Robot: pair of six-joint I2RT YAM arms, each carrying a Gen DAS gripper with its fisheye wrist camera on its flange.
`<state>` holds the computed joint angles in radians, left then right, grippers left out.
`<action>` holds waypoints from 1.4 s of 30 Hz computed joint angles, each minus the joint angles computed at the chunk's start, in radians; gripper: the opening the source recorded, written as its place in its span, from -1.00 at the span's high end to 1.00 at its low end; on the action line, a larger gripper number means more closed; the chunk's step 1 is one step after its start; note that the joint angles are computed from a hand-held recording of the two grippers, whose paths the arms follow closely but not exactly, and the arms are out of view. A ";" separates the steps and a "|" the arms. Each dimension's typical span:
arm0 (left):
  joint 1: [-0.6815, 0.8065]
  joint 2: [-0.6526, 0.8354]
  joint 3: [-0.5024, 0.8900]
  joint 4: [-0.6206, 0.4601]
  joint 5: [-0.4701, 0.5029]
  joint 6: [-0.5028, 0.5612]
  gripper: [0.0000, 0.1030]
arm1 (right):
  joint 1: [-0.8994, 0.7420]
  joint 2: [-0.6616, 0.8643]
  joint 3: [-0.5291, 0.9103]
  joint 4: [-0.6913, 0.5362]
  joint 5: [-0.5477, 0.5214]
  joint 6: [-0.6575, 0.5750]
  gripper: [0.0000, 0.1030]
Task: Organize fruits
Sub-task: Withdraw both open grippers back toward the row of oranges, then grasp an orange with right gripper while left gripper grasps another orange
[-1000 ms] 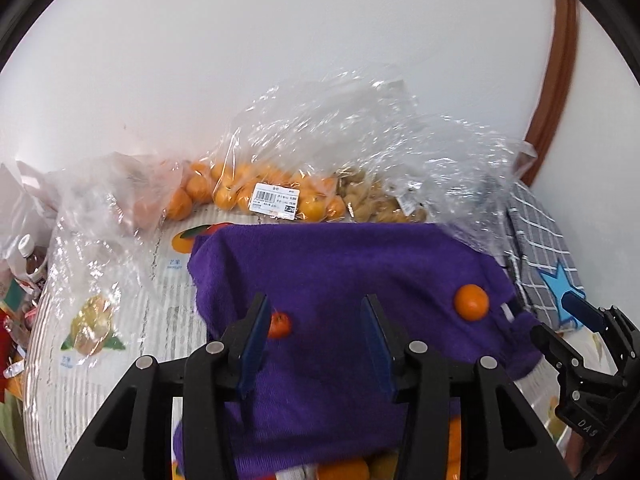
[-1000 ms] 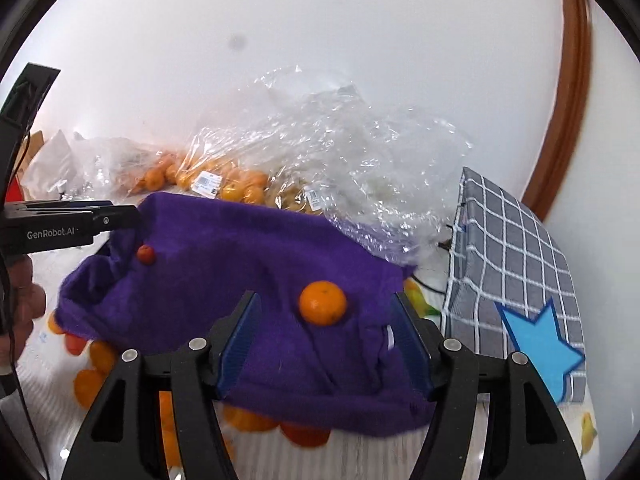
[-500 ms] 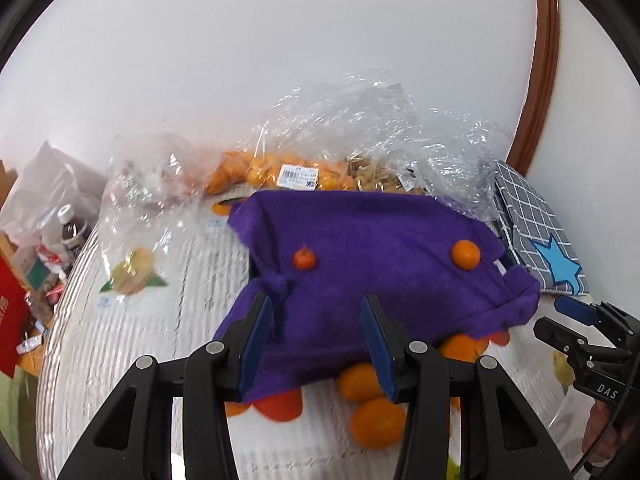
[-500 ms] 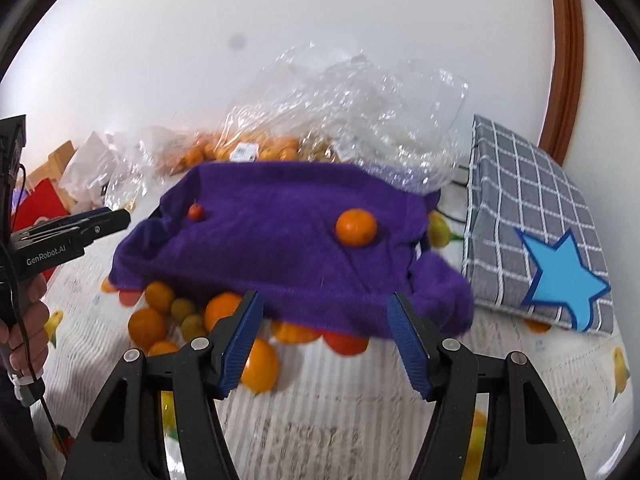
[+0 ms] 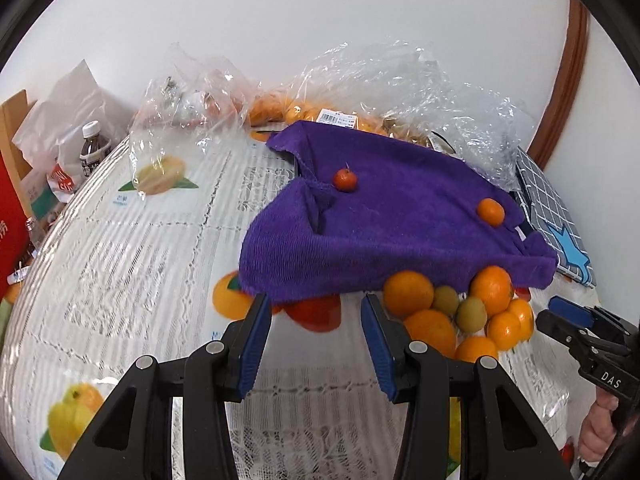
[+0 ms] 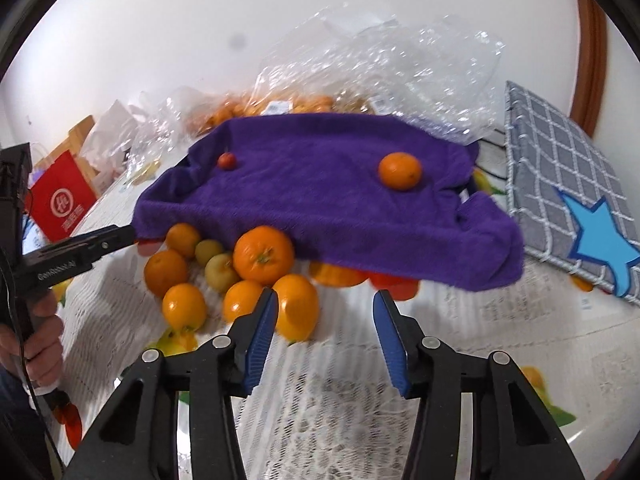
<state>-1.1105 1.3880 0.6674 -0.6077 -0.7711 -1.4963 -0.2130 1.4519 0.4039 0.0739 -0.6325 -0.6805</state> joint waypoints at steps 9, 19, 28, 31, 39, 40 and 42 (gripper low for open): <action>-0.051 -0.052 -0.074 0.070 -0.038 -0.058 0.14 | 0.050 0.081 0.013 0.040 0.017 -0.022 0.12; -0.035 -0.078 -0.117 0.136 -0.011 -0.055 0.14 | 0.060 0.121 0.007 0.114 0.050 -0.026 0.35; -0.030 -0.052 -0.138 0.394 0.072 0.202 0.14 | -0.016 0.203 0.104 0.051 0.036 -0.059 0.34; 0.004 -0.024 -0.129 0.453 0.130 0.261 0.14 | -0.013 0.181 0.062 0.113 0.043 -0.059 0.35; 0.045 0.075 -0.056 0.449 0.172 0.242 0.14 | -0.049 0.184 0.077 0.086 0.014 -0.047 0.35; 0.046 0.090 -0.042 0.442 0.171 0.241 0.14 | -0.050 0.186 0.082 0.079 0.013 -0.048 0.35; 0.040 0.105 -0.026 0.423 0.163 0.238 0.21 | -0.049 0.187 0.084 0.074 0.011 -0.050 0.35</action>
<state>-1.0701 1.4925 0.6415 -0.1842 -0.6085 -1.2584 -0.2615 1.6388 0.4875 0.1478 -0.6214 -0.7302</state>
